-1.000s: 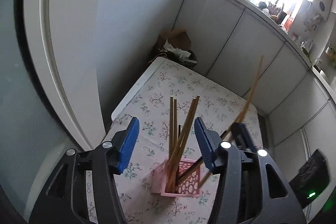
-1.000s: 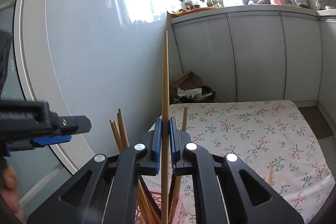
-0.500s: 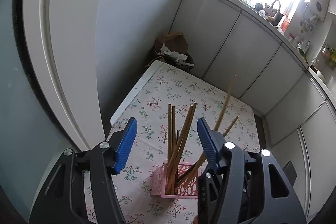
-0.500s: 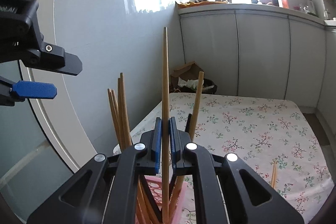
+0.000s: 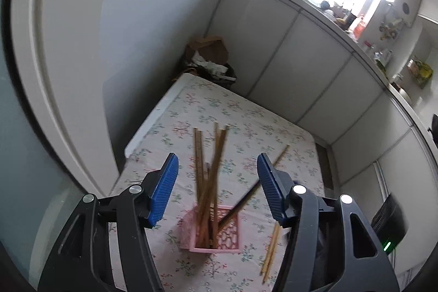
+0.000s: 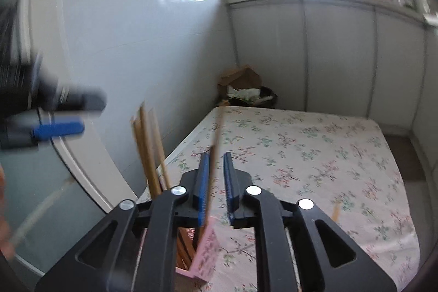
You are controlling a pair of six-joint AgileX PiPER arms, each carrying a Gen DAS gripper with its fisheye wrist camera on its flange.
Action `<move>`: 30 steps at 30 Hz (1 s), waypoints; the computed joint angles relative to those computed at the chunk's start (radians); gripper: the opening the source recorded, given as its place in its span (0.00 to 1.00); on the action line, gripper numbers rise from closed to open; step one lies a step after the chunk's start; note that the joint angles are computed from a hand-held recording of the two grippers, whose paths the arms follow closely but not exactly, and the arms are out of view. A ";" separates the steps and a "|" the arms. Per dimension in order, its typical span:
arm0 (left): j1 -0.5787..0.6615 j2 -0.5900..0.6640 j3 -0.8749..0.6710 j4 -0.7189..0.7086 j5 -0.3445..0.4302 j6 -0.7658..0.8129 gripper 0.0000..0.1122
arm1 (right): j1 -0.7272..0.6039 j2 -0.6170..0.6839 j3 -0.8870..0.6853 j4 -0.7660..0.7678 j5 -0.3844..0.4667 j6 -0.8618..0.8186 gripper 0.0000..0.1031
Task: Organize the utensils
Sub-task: 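Grasp a bamboo chopstick with the right tool from the remaining pair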
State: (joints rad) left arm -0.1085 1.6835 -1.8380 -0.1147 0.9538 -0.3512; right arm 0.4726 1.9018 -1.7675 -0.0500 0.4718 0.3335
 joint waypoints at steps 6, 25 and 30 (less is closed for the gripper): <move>-0.097 0.017 -0.034 0.029 0.015 0.016 0.51 | -0.182 0.020 -0.190 0.151 0.368 -0.083 0.47; -0.405 0.232 -0.189 0.190 0.165 0.044 0.60 | -0.353 0.326 -0.263 0.351 0.726 -0.151 0.25; -0.398 0.243 -0.197 0.184 0.159 0.026 0.60 | -0.324 0.381 -0.320 0.330 0.740 -0.143 0.22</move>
State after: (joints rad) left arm -0.5067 1.9268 -2.0355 0.0693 1.1126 -0.3256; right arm 0.1489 2.2830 -2.0876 0.2805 1.2116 0.1904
